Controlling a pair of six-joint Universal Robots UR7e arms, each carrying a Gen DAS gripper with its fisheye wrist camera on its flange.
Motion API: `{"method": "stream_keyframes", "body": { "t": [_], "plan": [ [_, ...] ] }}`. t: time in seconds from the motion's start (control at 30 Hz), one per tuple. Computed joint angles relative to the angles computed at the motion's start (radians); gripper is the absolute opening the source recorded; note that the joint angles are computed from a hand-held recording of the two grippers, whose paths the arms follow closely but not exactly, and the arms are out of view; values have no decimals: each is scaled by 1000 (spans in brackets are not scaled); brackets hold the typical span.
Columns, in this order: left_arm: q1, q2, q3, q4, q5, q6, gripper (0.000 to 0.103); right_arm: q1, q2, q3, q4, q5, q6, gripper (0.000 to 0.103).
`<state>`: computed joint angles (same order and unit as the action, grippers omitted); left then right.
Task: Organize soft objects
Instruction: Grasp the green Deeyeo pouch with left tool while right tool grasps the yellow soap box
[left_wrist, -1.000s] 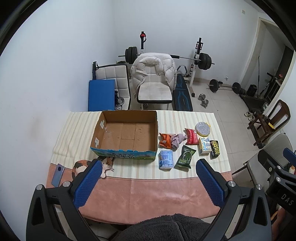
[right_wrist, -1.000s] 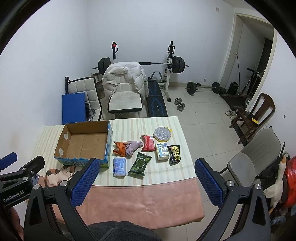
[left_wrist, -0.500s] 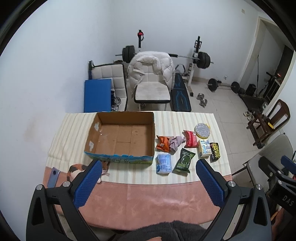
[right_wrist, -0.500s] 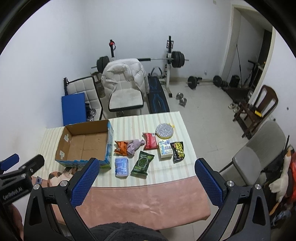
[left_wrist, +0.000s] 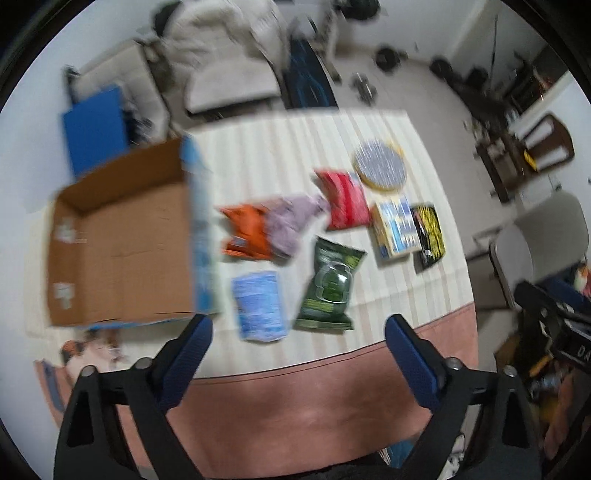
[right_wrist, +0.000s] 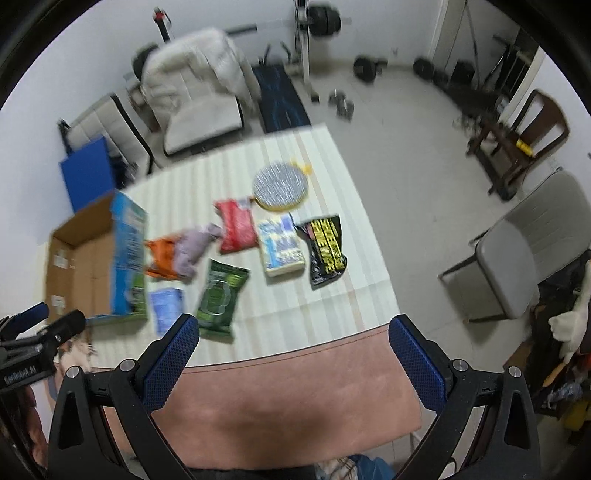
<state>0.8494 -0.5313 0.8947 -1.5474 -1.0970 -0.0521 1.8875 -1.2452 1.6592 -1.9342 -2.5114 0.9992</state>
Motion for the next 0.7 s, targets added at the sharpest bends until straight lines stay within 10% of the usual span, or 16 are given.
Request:
{"method": "stream_keyframes", "body": {
  "t": [0.17, 0.3, 0.7],
  "plan": [
    [37, 180, -110, 130, -28, -41, 80, -212, 19, 54, -270, 198, -308, 96],
    [64, 286, -180, 216, -12, -72, 80, -330, 78, 10, -306, 328, -398, 84],
    [86, 255, -52, 136, 0, -112, 41, -424, 300, -230, -82, 352, -438, 81]
  ]
}}
